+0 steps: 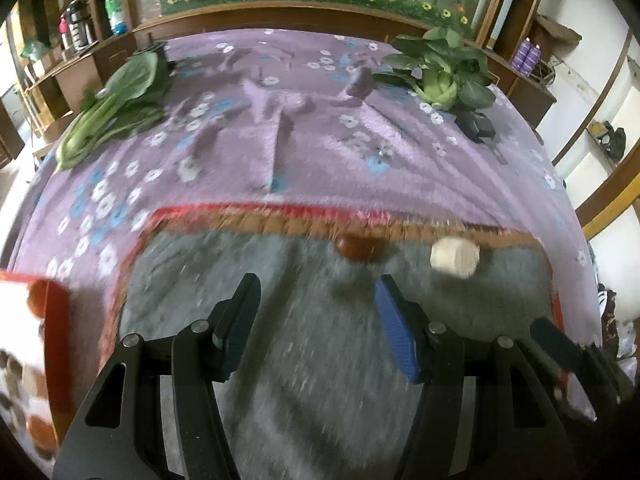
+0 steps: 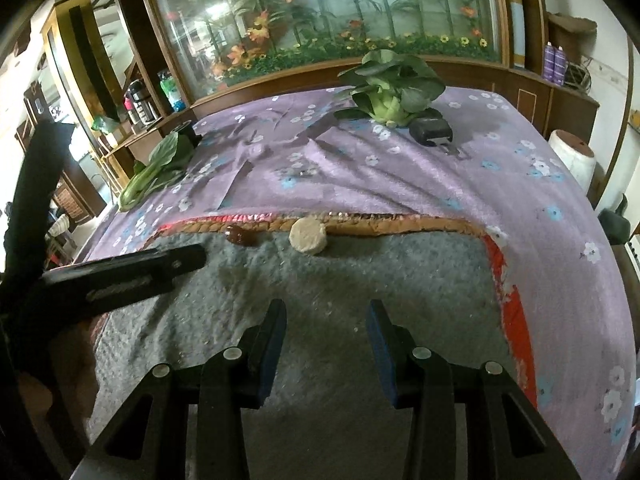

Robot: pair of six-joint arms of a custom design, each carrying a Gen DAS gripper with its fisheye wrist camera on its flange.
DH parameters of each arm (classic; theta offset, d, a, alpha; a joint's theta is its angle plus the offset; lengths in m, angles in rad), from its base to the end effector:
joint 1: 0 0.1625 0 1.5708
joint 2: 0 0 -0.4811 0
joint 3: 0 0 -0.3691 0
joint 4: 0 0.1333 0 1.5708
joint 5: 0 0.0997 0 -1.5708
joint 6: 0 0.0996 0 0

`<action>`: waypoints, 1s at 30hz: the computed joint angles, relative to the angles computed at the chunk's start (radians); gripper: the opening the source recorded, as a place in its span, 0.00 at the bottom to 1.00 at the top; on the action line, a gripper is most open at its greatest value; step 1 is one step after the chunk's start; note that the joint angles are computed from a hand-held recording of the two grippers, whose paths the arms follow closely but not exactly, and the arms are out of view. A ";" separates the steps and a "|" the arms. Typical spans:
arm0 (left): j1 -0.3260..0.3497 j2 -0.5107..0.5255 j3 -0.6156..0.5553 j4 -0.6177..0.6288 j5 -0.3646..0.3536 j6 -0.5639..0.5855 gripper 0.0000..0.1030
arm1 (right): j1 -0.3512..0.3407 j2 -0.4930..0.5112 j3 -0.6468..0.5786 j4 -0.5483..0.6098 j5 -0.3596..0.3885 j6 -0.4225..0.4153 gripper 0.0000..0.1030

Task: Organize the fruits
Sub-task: 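Grasp a red date with the left tool while the right tool grasps a beige slice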

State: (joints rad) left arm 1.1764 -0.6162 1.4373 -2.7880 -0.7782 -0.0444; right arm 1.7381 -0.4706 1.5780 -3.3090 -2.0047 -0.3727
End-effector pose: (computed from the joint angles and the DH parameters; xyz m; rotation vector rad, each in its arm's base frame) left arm -0.1047 -0.7830 0.1444 0.2163 2.3642 -0.6788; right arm 0.2113 -0.7022 0.0363 0.5030 -2.5046 0.7694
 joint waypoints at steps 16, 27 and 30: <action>0.026 0.095 -0.137 0.014 -0.001 0.131 0.37 | -0.016 0.022 -0.084 0.078 0.008 -0.009 0.40; 0.022 0.044 -0.056 -0.021 0.017 0.091 0.26 | -0.009 0.089 -0.213 0.152 0.016 -0.061 0.40; 0.022 0.026 -0.031 -0.026 0.002 0.073 0.26 | -0.006 0.123 -0.280 0.212 -0.003 -0.067 0.40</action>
State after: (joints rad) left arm 1.1983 -0.5898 1.4060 -2.8137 -0.7759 0.0288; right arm 1.7317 -0.3473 1.2976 -3.0970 -2.0076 -0.4400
